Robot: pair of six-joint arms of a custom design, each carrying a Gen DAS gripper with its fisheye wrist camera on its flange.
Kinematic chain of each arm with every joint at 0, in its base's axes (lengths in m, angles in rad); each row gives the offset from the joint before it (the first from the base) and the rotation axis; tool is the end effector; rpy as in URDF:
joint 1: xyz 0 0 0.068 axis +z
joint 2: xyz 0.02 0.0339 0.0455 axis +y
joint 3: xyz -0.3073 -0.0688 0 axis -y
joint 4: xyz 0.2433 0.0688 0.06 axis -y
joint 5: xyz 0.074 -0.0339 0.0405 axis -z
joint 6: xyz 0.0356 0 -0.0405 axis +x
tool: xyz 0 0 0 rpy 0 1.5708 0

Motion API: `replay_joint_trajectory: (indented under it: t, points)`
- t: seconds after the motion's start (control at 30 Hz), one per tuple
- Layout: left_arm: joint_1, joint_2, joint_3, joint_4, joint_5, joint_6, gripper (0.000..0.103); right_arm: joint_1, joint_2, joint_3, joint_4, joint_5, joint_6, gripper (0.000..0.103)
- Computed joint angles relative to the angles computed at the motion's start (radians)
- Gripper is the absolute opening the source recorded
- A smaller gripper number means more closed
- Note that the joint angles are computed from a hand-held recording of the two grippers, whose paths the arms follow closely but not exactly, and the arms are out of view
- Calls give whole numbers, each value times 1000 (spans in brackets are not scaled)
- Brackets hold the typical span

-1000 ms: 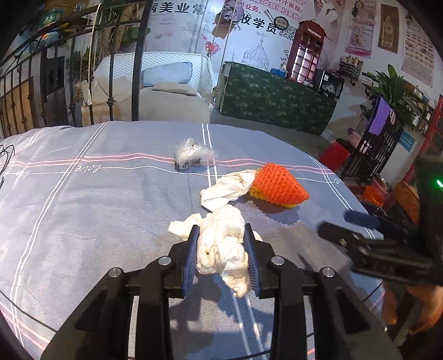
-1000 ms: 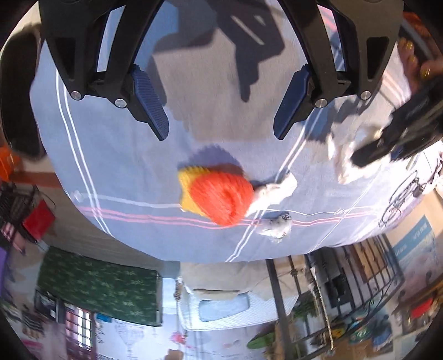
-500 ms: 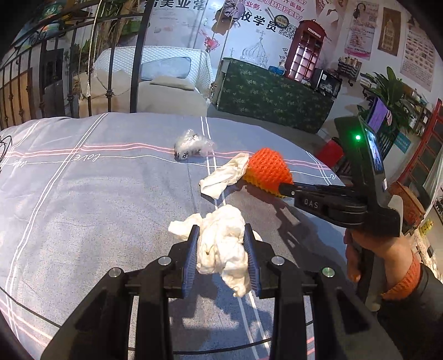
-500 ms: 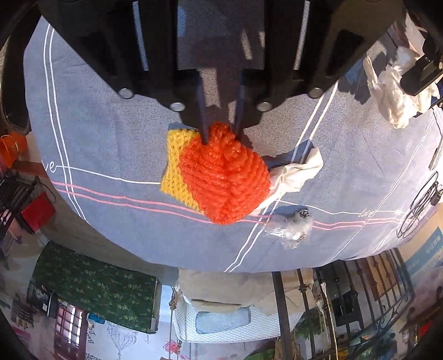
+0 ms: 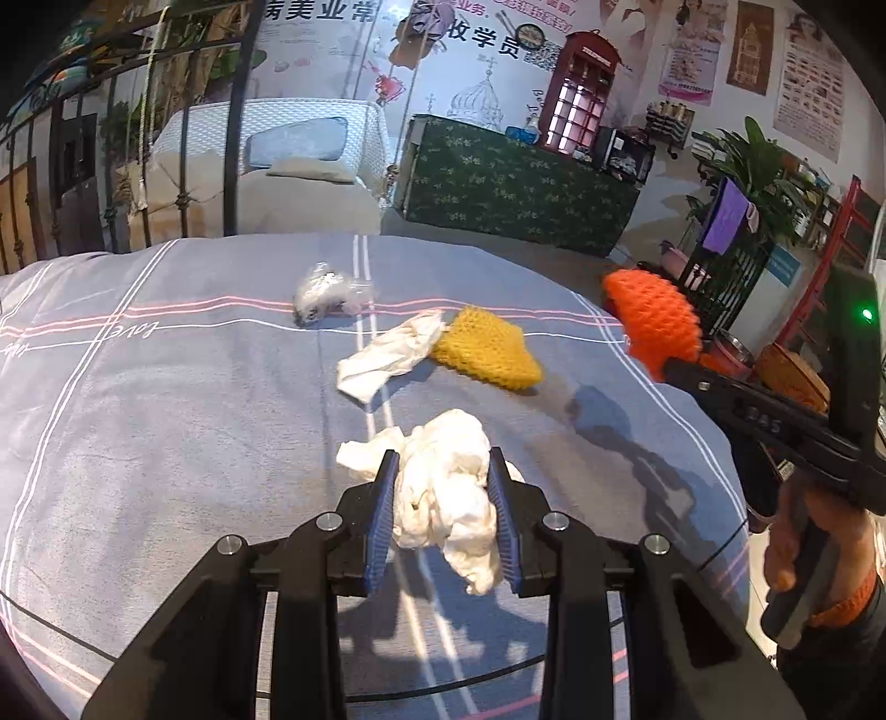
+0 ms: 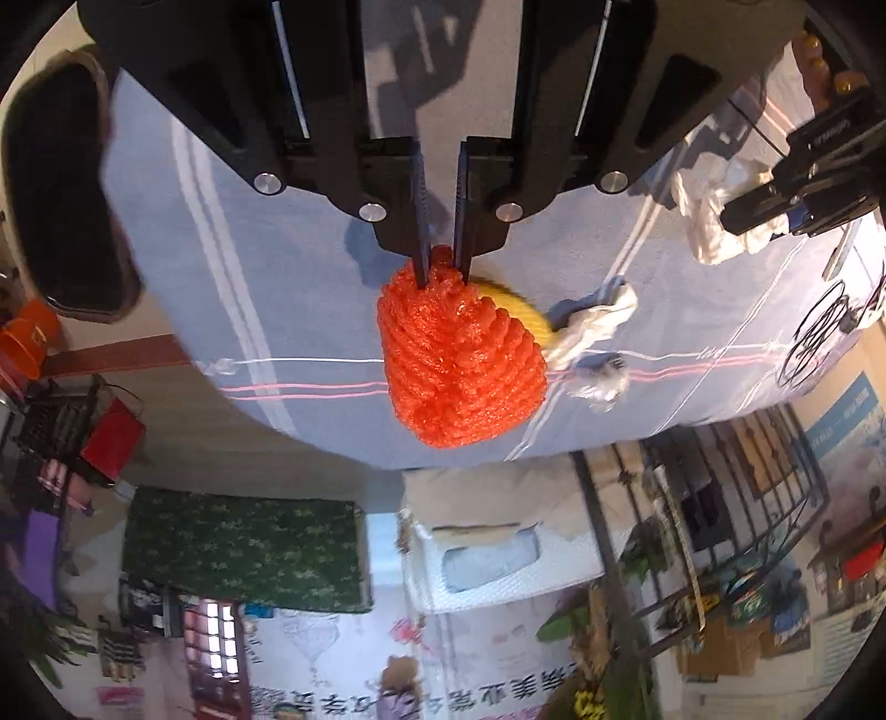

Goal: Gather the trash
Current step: 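Drop the orange mesh into the wastebasket with the right tool while the left tool carries the tissue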

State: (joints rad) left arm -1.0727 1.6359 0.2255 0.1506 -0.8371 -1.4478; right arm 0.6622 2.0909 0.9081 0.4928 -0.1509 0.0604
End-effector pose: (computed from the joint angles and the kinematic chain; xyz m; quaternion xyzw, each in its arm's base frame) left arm 0.1035 -0.1350 0.0964 -0.2301 0.8751 -0.0120 0.4256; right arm 0.3157 0.2529 0.1081 -0.2980 0.8520 0.2140 0.3735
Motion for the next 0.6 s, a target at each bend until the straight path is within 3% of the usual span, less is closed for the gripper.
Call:
replay_joint_trajectory:
  t: [0.27,0.6]
  points:
    - [41,128,145,165,56,266,31,-276,-63,-216,155,44,-15,9]
    - [76,322,429,264,170,595,32,-528,105,-117,87,33,-18,9]
